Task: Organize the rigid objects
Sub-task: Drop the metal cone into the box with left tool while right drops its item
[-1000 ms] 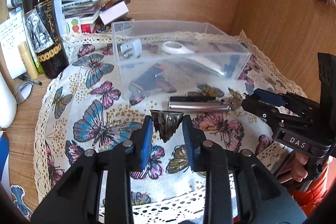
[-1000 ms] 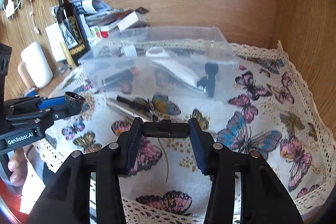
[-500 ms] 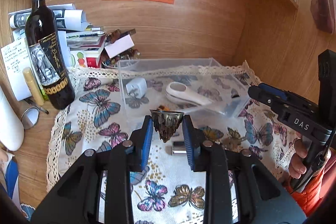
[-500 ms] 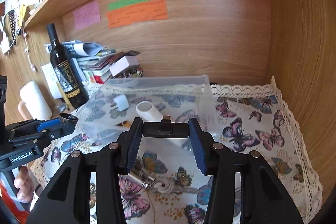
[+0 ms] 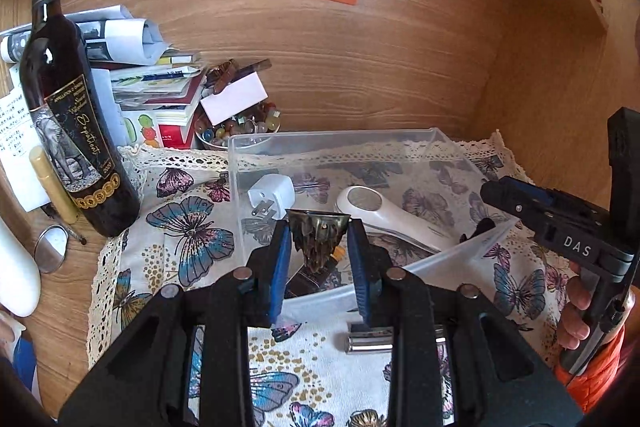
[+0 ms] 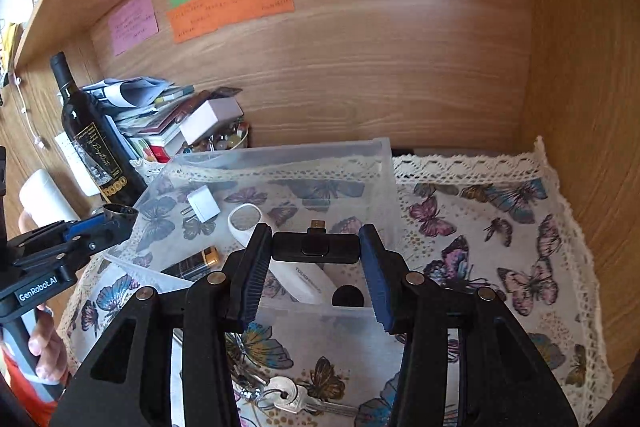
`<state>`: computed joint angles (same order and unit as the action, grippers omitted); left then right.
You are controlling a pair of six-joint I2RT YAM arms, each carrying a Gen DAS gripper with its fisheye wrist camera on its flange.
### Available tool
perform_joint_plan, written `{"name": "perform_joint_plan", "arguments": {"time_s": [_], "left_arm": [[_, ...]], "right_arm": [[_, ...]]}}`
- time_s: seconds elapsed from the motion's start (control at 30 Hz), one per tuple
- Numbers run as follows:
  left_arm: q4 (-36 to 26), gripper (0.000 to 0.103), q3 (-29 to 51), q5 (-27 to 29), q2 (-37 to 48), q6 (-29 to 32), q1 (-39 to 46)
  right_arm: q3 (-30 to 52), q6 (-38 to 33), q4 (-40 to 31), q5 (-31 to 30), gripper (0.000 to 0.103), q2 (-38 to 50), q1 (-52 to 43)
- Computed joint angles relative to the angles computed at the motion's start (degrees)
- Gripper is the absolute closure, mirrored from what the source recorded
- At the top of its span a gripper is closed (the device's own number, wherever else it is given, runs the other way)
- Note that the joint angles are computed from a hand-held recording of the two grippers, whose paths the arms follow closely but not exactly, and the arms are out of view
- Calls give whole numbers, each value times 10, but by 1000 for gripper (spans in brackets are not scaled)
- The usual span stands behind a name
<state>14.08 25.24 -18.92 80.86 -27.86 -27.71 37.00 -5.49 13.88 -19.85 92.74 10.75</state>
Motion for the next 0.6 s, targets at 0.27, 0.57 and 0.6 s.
{"name": "perform_joint_plan", "arguments": {"time_s": [0.27, 0.57, 0.6], "left_arm": [[10, 74, 37, 42, 75, 10, 26], [8, 65, 39, 27, 72, 17, 12], [8, 61, 36, 29, 67, 16, 11]], "right_arm": [[13, -18, 4, 43, 61, 37, 37], [-1, -31, 16, 80, 44, 26, 61], [-8, -33, 18, 78, 40, 18, 60]]}}
